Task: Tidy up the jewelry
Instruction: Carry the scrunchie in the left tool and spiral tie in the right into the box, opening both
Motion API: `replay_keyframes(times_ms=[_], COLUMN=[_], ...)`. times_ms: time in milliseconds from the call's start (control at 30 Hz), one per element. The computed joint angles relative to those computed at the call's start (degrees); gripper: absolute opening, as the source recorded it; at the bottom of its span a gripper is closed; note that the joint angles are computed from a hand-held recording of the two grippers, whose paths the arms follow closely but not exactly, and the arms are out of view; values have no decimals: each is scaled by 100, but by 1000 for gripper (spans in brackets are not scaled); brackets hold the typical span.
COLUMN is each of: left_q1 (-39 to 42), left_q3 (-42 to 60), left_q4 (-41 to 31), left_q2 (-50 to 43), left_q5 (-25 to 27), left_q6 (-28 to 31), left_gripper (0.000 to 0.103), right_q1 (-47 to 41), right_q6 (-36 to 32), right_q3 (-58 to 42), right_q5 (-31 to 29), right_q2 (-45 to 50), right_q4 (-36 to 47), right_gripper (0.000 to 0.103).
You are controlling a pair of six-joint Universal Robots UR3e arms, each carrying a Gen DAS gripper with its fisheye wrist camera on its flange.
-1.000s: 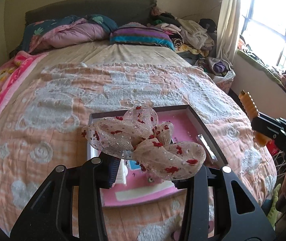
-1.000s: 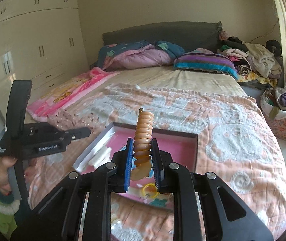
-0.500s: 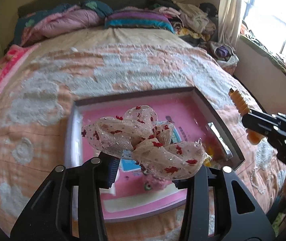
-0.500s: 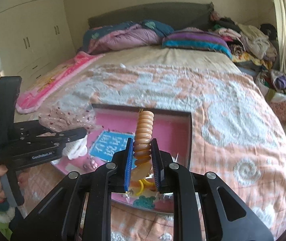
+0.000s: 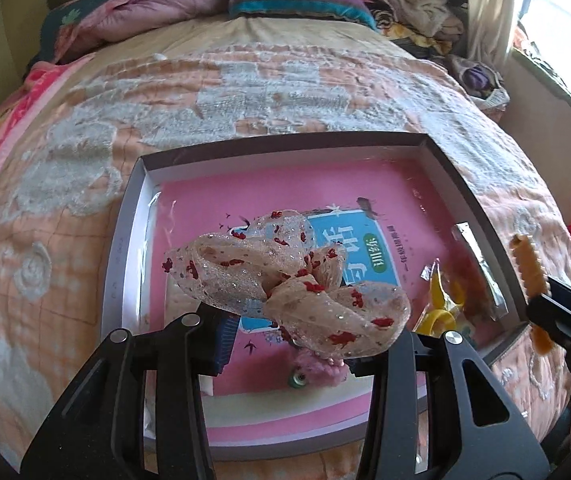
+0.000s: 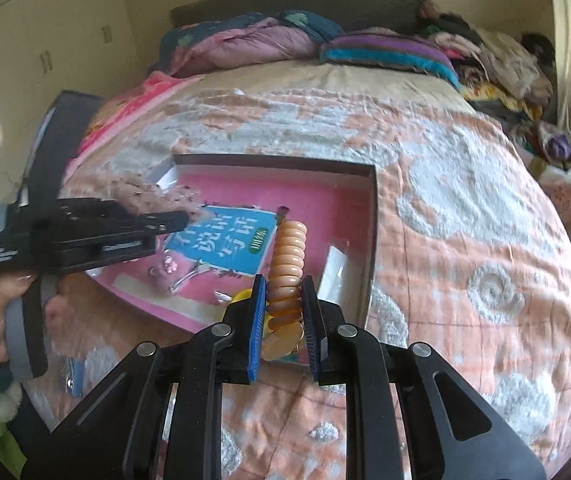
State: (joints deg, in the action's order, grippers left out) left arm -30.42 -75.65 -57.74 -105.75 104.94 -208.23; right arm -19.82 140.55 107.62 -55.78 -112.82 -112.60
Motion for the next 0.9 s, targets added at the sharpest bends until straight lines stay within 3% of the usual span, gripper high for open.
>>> replay_keyframes(times_ms=[233, 633, 667, 767, 833, 900], left_q1=[-75, 118, 117, 96, 100, 56], left_q3=[348, 344, 326, 290, 267, 323], left_q4=[-456, -636, -630, -611, -573, -605], left_q2=[-212, -207, -198, -186, -173, -182], left_q5=[149, 88, 86, 91, 44, 93], left_q6=[-82, 74, 74, 38, 35, -26], left_gripper=[34, 38, 39, 39, 40, 44], right_q1=[-131, 845, 832, 725, 545, 202], right_q6=[-305, 688, 682, 770, 695, 400], right_q3=[12, -26, -5, 97, 55, 55], right_q5=[267, -322, -289, -181, 52, 352], right_q2=[-75, 1027, 1010, 773, 544, 79], right_q4=[197, -1064, -1081, -1037, -691, -172], right_gripper=[17, 18, 20, 48, 51, 61])
